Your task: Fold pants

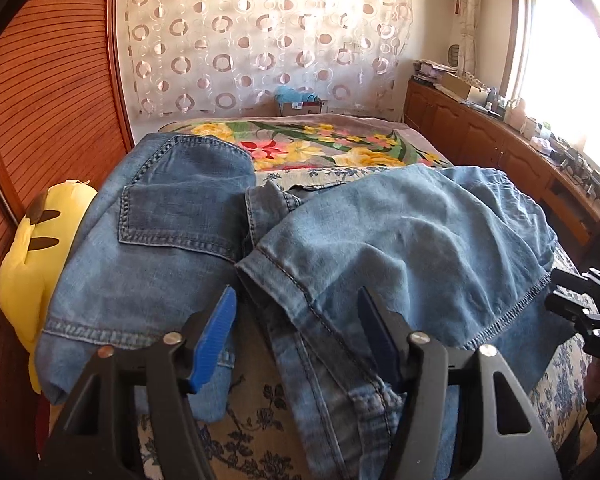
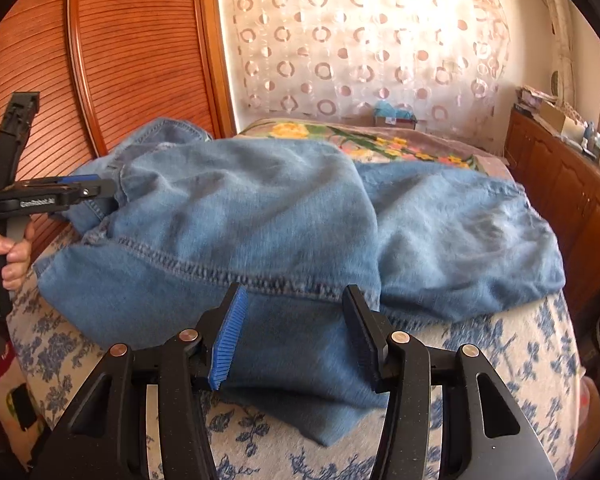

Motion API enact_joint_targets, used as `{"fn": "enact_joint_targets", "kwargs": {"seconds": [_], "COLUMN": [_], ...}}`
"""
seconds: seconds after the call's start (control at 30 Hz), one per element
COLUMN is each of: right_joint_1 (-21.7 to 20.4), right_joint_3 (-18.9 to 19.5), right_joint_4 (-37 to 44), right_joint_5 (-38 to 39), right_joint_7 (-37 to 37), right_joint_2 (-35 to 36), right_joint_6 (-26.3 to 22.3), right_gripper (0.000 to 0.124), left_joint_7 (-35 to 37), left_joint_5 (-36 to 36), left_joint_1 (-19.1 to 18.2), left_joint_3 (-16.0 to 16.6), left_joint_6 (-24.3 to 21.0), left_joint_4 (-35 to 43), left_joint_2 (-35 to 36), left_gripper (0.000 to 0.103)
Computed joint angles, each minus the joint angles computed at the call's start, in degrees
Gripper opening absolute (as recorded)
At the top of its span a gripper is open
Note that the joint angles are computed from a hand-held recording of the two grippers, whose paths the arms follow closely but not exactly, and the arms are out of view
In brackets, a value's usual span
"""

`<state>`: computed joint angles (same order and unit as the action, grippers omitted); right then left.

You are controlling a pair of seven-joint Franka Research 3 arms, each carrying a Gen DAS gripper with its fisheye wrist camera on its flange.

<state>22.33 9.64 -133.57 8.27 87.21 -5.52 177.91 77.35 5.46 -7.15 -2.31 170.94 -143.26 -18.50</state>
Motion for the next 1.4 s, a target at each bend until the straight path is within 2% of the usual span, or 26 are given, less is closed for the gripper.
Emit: {"fn": "enact_joint_targets", "kwargs": {"seconds": [0.07, 0.17, 0.3, 0.4, 0.47, 0.57, 0.73, 0.83, 0.93, 1.03, 1.23, 1.33, 1.4], "right_joint_1": [0.7, 1.5, 2.0, 1.8, 1.5, 1.2, 0.8, 0.5, 0.0, -0.5, -0.3, -0.4, 0.0], "right_joint_3": [-0.7, -1.5, -2.1, -2.1, -2.1, -2.0, -2.4, -2.6, -2.7, -2.7, -3.6, -3.4, -4.0], "right_joint_4": [1.3, 3.3, 6.1, 8.3, 9.5, 11.2, 14.5, 16.6, 18.6, 21.3, 31.1, 38.5, 43.3], "right_joint_5": [1.4, 4.0, 7.7, 9.1, 9.0, 10.3, 8.5, 7.4, 7.4, 7.8, 5.4, 5.1, 4.1], "right_joint_7": [-1.7, -4.5, -9.1, -11.1, -11.6, -13.4, -13.1, -12.7, -13.3, -14.5, -14.3, -14.8, -14.4], "right_joint_2": [0.6, 1.5, 3.3, 4.8, 5.6, 6.5, 8.6, 10.1, 11.6, 13.5, 20.1, 25.1, 28.5], "right_joint_6": [-0.7, -1.7, -3.2, -4.5, -4.9, -5.7, -6.9, -7.6, -8.4, -9.6, -14.3, -18.3, -20.9], "right_gripper": [0.051, 0.051, 0.051, 0.051, 0.051, 0.051, 0.051, 0.051, 0.051, 0.051, 0.051, 0.051, 0.051], "left_joint_7": [1.2, 1.3, 2.9, 4.2, 6.3, 8.7, 11.1, 9.0, 11.6, 11.9, 11.2, 12.1, 11.5], "left_joint_5": [-1.0, -0.8, -2.0, -2.5, -4.2, -5.2, -6.9, -4.5, -7.4, -7.1, -7.9, -9.2, -7.7], "left_joint_1": [-0.9, 0.0, -0.3, -0.1, -1.2, -1.7, -1.8, 1.4, 0.4, 1.6, 2.3, 1.9, 2.6], "left_joint_3": [1.0, 0.3, 0.6, 0.6, 1.5, 1.8, 2.4, 0.7, 2.2, 1.1, 0.3, 0.5, -0.3], "left_joint_6": [-0.4, -0.8, -0.9, -0.9, -0.5, 0.1, -0.2, -1.2, -4.1, -4.3, -4.3, -4.2, -3.7], "left_joint_4": [0.8, 1.7, 2.9, 3.9, 4.4, 5.4, 8.1, 9.7, 11.2, 10.5, 9.6, 9.5, 9.2], "left_joint_2": [1.0, 2.2, 3.6, 4.2, 4.3, 4.2, 4.5, 5.2, 6.4, 6.7, 7.4, 7.5, 7.5], "left_gripper": [0.052, 0.044, 0.039, 0.027, 0.012, 0.005, 0.004, 0.004, 0.004, 0.004, 0.006, 0.006, 0.006]}}
